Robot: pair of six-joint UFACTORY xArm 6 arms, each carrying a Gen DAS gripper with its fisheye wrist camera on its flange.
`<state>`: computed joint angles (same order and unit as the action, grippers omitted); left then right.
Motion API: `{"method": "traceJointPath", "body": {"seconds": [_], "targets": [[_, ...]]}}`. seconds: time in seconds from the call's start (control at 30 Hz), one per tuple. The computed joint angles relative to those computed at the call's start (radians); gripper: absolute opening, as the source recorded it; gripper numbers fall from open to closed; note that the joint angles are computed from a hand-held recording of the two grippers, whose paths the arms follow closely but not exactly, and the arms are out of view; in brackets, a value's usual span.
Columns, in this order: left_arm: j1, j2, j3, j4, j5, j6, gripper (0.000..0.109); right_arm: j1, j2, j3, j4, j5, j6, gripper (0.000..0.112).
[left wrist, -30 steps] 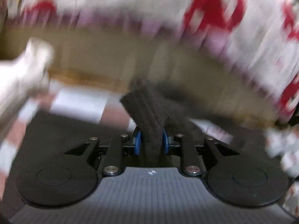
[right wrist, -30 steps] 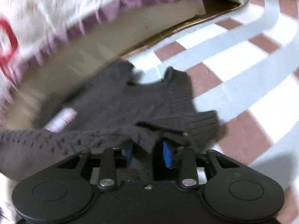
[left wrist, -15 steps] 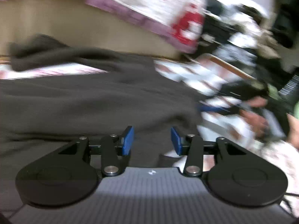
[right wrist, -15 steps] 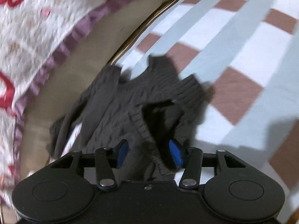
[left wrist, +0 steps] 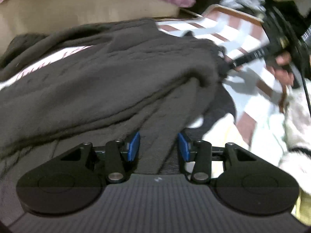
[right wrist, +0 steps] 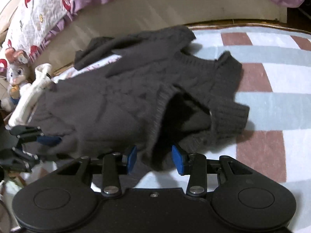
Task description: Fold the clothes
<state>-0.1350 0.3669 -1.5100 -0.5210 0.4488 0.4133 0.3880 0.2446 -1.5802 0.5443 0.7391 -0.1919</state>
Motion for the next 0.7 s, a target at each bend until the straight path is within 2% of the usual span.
{"method": "traceJointPath", "body": {"seconds": [0.1,0.23,0.27,0.3,0.33,0.37,0.4,0.43,0.5,0.6,0.67,0.7], "targets": [[0.006,0.023,-0.027,-0.017,0.003,-0.015,0.044,0.011,-0.011,0.064,0.197,-0.109,-0.141,0.047],[0.008,0.044,-0.054,-0.008,0.005,-0.022,0.044,0.015,0.018,0.048,0.347,-0.071,-0.300,0.047],[0.010,0.049,-0.063,-0.008,0.011,-0.027,0.042,0.011,0.029,0.028,0.364,-0.037,-0.326,0.026],[0.015,0.055,-0.084,0.000,0.035,-0.034,0.037,0.005,0.041,0.002,0.376,0.005,-0.347,0.013],[0.022,0.057,-0.107,-0.005,0.068,-0.030,0.032,0.000,0.055,-0.025,0.387,0.046,-0.366,0.013],[0.030,0.052,-0.124,-0.027,0.101,-0.013,0.021,-0.010,0.051,-0.049,0.402,0.091,-0.400,0.013],[0.038,0.044,-0.133,-0.054,0.131,0.015,0.016,-0.030,0.044,-0.092,0.379,0.179,-0.442,0.013],[0.045,0.032,-0.135,-0.085,0.160,0.053,0.015,-0.052,0.046,-0.154,0.343,0.283,-0.485,0.013],[0.057,-0.008,-0.107,-0.114,0.219,0.118,0.016,-0.085,0.069,-0.302,0.211,0.493,-0.549,0.004],[0.053,-0.048,-0.040,-0.074,0.263,0.107,0.023,-0.118,0.195,-0.594,-0.037,0.786,-0.511,0.001],[0.040,-0.066,0.018,-0.077,0.231,0.110,0.028,-0.124,0.232,-0.653,-0.134,0.849,-0.453,0.001],[0.029,-0.075,0.046,-0.090,0.199,0.125,0.033,-0.129,0.221,-0.620,-0.143,0.838,-0.412,0.001]]}}
